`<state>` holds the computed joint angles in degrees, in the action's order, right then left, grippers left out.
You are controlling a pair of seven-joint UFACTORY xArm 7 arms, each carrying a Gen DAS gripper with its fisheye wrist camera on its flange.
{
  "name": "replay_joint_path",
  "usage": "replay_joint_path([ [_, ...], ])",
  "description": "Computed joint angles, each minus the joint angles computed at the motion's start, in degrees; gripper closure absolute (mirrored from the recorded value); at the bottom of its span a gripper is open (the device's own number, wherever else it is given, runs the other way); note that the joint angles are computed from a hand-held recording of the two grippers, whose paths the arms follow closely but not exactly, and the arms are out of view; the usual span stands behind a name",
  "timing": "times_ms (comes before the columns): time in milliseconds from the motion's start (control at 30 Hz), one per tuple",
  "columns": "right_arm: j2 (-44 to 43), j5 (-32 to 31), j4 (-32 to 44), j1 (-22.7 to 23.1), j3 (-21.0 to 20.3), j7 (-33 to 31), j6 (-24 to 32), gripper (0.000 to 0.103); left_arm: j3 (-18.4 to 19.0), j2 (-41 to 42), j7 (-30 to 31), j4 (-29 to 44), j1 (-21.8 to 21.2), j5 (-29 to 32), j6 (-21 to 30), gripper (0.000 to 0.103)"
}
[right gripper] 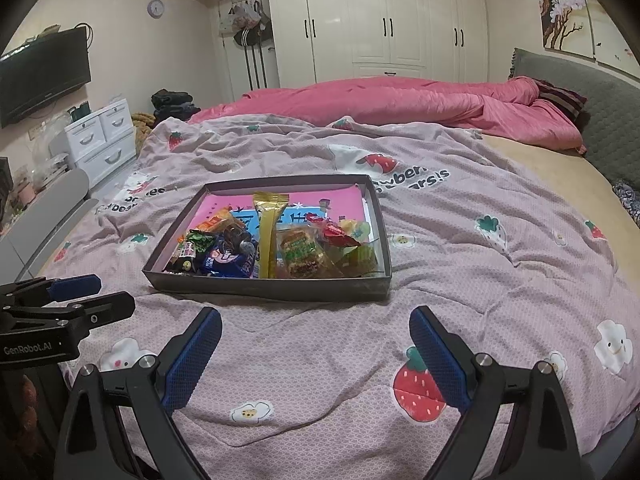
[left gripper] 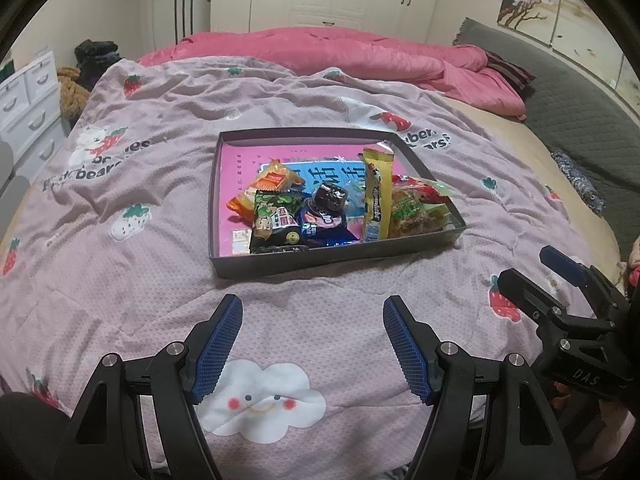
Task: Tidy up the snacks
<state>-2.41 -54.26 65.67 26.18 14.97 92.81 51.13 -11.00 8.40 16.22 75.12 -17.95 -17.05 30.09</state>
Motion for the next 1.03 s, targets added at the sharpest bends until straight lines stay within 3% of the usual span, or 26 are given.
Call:
replay_joint_path([
  [733, -0.62, 0.08, -0.92, -0.58, 0.02, 0.19, -0.66, 0.008, -0.15, 0.75, -0.3, 0.88, -0.05, -0.43, 1.2, 0.028],
  [1033, -0.58, -0.21, -1.22, -0.9, -0.1, 0.42, -1.4, 0.007, 0.18, 1.8, -3.17, 1.79, -0.11, 1.05, -0.87, 0.028],
])
